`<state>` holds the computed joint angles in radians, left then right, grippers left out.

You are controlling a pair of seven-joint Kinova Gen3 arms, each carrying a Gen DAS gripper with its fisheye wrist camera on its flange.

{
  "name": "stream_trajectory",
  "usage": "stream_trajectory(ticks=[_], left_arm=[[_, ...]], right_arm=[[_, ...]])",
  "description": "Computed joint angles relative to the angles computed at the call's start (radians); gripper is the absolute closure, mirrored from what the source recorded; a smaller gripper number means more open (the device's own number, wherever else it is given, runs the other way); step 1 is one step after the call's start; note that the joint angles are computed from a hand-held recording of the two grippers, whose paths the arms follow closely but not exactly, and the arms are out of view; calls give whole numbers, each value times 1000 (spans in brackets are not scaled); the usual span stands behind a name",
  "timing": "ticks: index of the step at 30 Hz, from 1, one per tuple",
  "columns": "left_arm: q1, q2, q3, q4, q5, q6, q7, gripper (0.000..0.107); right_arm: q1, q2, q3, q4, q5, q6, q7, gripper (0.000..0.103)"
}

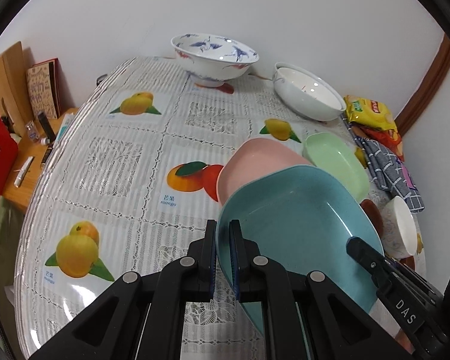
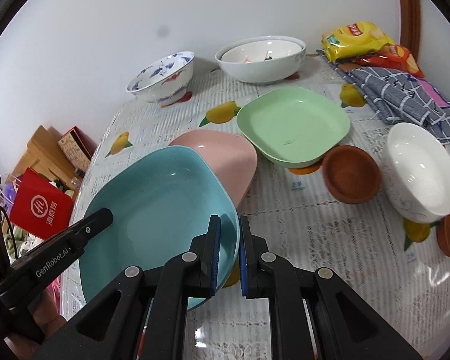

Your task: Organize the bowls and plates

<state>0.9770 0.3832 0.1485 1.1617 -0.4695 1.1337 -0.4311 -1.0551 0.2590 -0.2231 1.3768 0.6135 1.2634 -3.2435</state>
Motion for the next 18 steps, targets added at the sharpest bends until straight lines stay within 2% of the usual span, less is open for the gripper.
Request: stream_trajectory(ticks=[18], left_arm=[[-13,102,-48,-137,20,38,-63,98]], right_arm=[[102,34,46,8,-31,-122,170,91]])
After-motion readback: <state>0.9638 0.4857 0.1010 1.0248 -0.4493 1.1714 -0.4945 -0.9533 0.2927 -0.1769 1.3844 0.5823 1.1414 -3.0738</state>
